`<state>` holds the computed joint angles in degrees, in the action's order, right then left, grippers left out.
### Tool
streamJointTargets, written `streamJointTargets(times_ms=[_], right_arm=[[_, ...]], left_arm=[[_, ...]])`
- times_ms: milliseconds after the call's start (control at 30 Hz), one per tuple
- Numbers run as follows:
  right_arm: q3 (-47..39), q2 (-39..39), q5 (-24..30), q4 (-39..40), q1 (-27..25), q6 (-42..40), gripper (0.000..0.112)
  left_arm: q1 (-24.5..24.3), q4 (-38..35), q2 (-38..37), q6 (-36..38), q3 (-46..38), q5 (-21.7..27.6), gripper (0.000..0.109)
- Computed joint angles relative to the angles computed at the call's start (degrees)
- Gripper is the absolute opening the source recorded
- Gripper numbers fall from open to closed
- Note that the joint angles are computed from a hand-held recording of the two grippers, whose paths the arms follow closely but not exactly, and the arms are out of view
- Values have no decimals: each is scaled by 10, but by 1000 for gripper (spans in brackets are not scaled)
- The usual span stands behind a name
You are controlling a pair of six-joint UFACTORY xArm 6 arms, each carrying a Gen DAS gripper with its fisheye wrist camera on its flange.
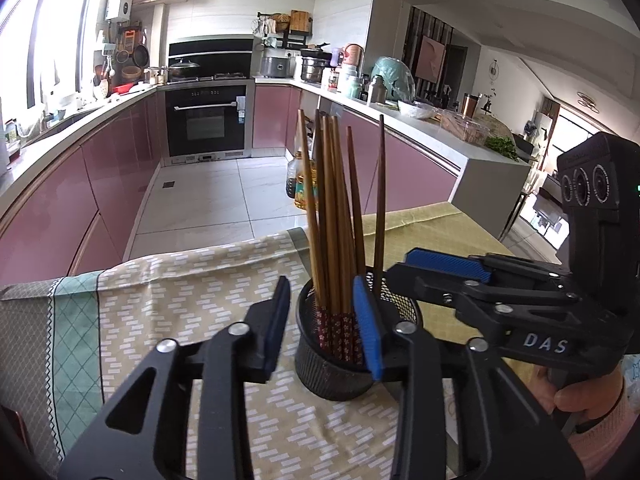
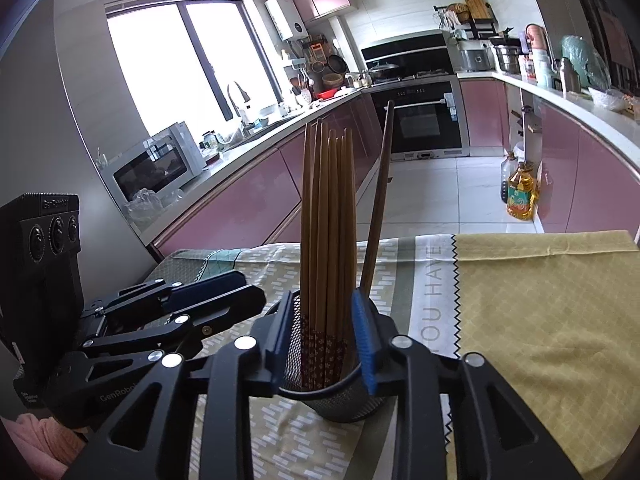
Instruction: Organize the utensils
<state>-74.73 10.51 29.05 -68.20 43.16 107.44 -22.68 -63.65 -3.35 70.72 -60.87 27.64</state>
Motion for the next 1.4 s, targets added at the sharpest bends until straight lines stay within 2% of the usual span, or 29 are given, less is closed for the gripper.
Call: streamJointTargets(times_ms=[67,100,167,200,267,300,467,600,833,900,1100,1267,1400], right_arm=[[7,-8,22,-10,10,10,47],[10,-11,31,-14,16,15,50],[14,-13,45,-20,24,21,55],[15,-15,57,-23,29,24,58],[17,-17,80,-30,41,31,72],[17,-17,89,-32,46,33,74],[8,-10,166,-70,84,50,97],[-6,4,226,-95,117,60,97],[-32,27,300,-124,158,73,97],[-35,31,317,-128,167,76,97],[-53,45,363,-124,188,67,97],[-61,51,384,-126,199,65,97],[-66,54,392,-123,204,63,97]], left_arm=[[5,-15,-10,11,11,-8,51],[7,-25,-14,19,17,-13,54],[12,-46,-25,33,29,-23,74],[13,-58,-30,43,35,-30,79],[20,-83,-41,65,47,-38,93],[22,-98,-47,78,54,-45,97],[39,-163,-80,142,92,-67,98],[45,-234,-110,215,122,-99,98],[53,-371,-152,329,148,-134,98],[53,-426,-164,380,154,-148,98],[56,-526,-189,477,167,-172,98],[65,-560,-211,507,180,-169,98],[73,-552,-224,490,189,-161,98]])
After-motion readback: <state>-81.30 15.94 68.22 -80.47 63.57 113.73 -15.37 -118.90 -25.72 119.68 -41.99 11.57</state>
